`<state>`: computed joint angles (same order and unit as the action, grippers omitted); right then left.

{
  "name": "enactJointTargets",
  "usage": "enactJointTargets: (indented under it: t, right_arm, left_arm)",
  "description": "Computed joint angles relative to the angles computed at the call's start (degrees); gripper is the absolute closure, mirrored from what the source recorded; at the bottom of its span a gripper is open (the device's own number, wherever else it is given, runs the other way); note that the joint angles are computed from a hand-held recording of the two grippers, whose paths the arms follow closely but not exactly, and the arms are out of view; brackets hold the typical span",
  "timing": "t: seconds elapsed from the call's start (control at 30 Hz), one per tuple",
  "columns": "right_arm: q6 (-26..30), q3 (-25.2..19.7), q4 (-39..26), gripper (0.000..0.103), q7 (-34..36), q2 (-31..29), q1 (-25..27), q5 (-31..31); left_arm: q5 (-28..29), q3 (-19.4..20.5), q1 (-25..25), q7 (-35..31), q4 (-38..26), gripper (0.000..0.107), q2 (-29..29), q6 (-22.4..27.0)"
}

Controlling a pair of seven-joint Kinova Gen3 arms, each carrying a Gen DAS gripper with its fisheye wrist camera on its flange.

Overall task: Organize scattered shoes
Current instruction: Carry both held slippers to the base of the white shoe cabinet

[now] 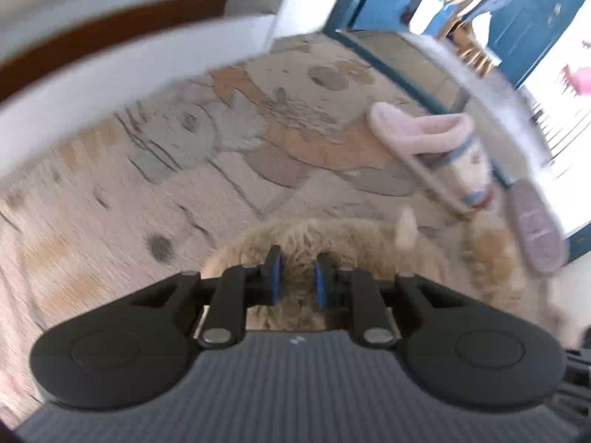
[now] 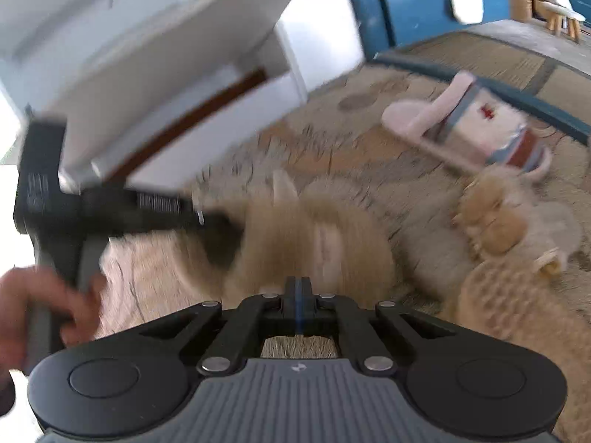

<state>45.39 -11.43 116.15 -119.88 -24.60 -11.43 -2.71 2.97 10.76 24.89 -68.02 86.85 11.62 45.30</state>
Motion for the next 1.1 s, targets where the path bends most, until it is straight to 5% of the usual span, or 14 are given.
enactJointTargets:
  t: [0.07,0.13,0.2,0.37,0.43,0.5,0.63,0.7,0.8,1.1]
  right_arm:
    - [-1.5,-1.7,0.7,0.076,-1.7,0.8,0.9,0.9]
    - [-2.0,-2.4,0.5,0.042,-2.1,1.6,1.2,2.4]
    - [-2.6,-2.8,0.3,0.031,-2.0,2.4,1.1,3.9]
    - [-4.3,0.1,-0.3,0.04,5.3,3.1,-2.7,4.5]
    - [-3.1,-0.2,-1.6,0.077,8.7,5.3,-3.6,5.5]
    - [-3.8,0.3,-1.4,0.083,10.1,6.7,-4.1,5.0]
    - [-6.8,-0.7,0.3,0.086,9.1,6.8,-3.4,4.6]
    - [-7.6,-2.3,0.7,0.087,6.9,6.7,-2.6,5.5]
    - [-9.5,-0.7,1.8,0.088,6.5,5.3,-3.9,2.7]
    - [-13.9,1.3,1.6,0.089,9.5,5.3,-10.8,-7.5]
  left_arm:
    - [0.1,-0.1,-0.5,-1.0,-0.3,0.088,0.8,1.2]
    - [0.2,-0.2,-0.7,-1.3,0.5,0.08,0.9,1.1]
    - [-0.9,-0.6,0.0,-0.1,1.0,0.063,0.3,1.2]
    - [-5.8,-0.9,2.1,4.5,1.7,0.024,-1.3,2.3]
    - [-8.4,-1.0,3.3,7.2,1.8,0.017,-1.6,3.3]
    - [-9.0,-0.5,3.6,8.2,1.5,0.016,-1.1,4.4]
    - [-11.4,-0.5,5.3,10.9,1.7,0.017,0.4,4.4]
    - [-11.3,-0.6,5.0,11.0,2.6,0.053,0.4,2.8]
    - [-11.6,-1.0,4.6,11.5,2.6,0.071,0.2,2.3]
    - [-18.8,-2.5,2.9,13.9,4.9,0.08,-3.1,1.4]
